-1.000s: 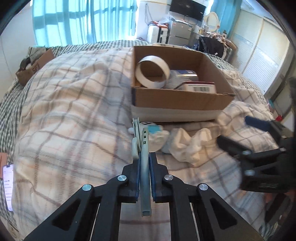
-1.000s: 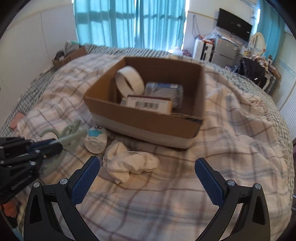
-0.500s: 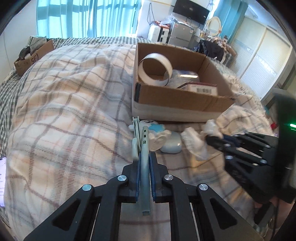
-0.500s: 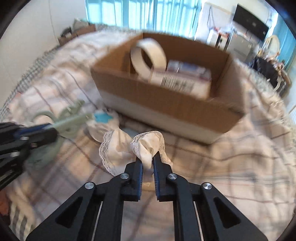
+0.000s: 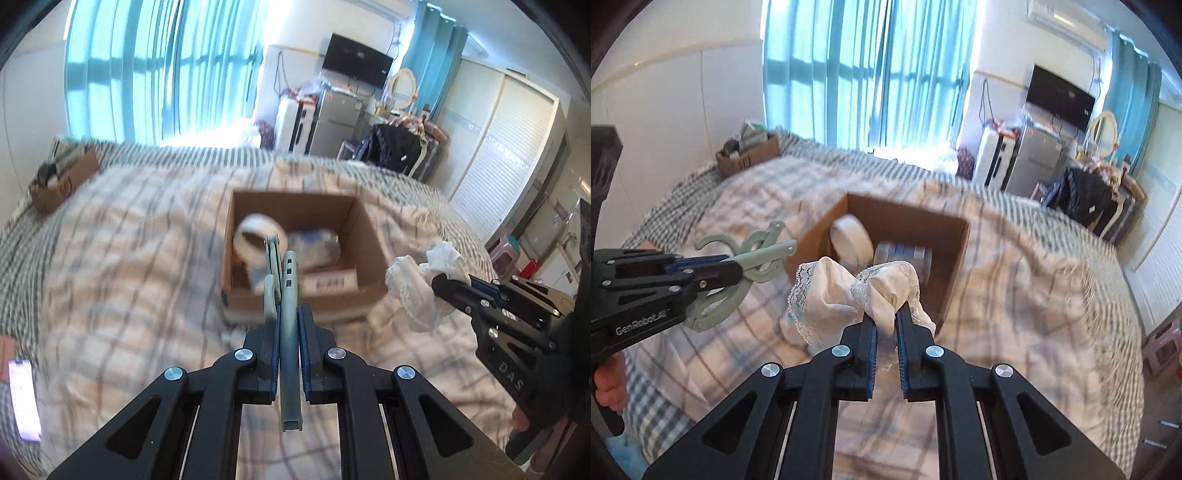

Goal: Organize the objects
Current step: 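Lower the clip and socks into the box and open both tools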

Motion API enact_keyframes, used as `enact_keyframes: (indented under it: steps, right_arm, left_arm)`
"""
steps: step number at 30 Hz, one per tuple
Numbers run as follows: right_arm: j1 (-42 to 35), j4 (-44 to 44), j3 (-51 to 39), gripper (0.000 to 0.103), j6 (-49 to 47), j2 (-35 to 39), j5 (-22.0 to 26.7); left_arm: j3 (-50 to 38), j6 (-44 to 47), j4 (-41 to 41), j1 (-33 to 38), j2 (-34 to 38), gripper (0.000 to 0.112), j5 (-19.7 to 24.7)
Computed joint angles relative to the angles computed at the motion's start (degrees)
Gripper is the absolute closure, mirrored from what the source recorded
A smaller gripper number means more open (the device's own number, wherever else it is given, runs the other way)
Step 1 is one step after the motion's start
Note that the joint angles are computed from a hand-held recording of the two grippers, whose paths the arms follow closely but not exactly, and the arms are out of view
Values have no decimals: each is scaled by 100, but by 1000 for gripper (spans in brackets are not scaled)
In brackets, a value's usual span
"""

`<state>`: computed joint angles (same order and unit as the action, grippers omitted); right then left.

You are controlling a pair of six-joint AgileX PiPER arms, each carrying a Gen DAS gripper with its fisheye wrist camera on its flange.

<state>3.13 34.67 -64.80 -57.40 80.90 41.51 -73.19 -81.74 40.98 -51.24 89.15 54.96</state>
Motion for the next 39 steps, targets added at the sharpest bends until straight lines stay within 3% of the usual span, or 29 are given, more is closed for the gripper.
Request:
enact_keyframes:
  steps: [9,18,25,29,34,37,39]
  right_arm:
    - [522,-559,-1801,94,838,937,92]
    - [879,-1313,-3710,94,1743,2570,327]
    - [856,-1383,-4325,94,1866,3533,347]
    - [773,-1159,-4177,93,1648,3649,282]
    - [669,-987,-3915,74,1358,3547,196]
    - [590,-764,-3766,48,1201,3384,175]
    - [540,-647,-3595,37,1105,3208,122]
  left_arm:
    - [-1469,1496,-313,810,645,103,98]
    - [-1928,2509,-904,1674,1045,103,-583]
    - [-1776,2794,-1362,2011,1538,103,-1292]
    - [-1886,2916,-1573,2080,1912,103,-1310]
    - [-1951,2896,-1577,2088,2001,102,-1103]
    - [-1982,2756,-1453,2025,1930,100,-941]
    - [-1985,2679,-1375,1955,1886,96,-780]
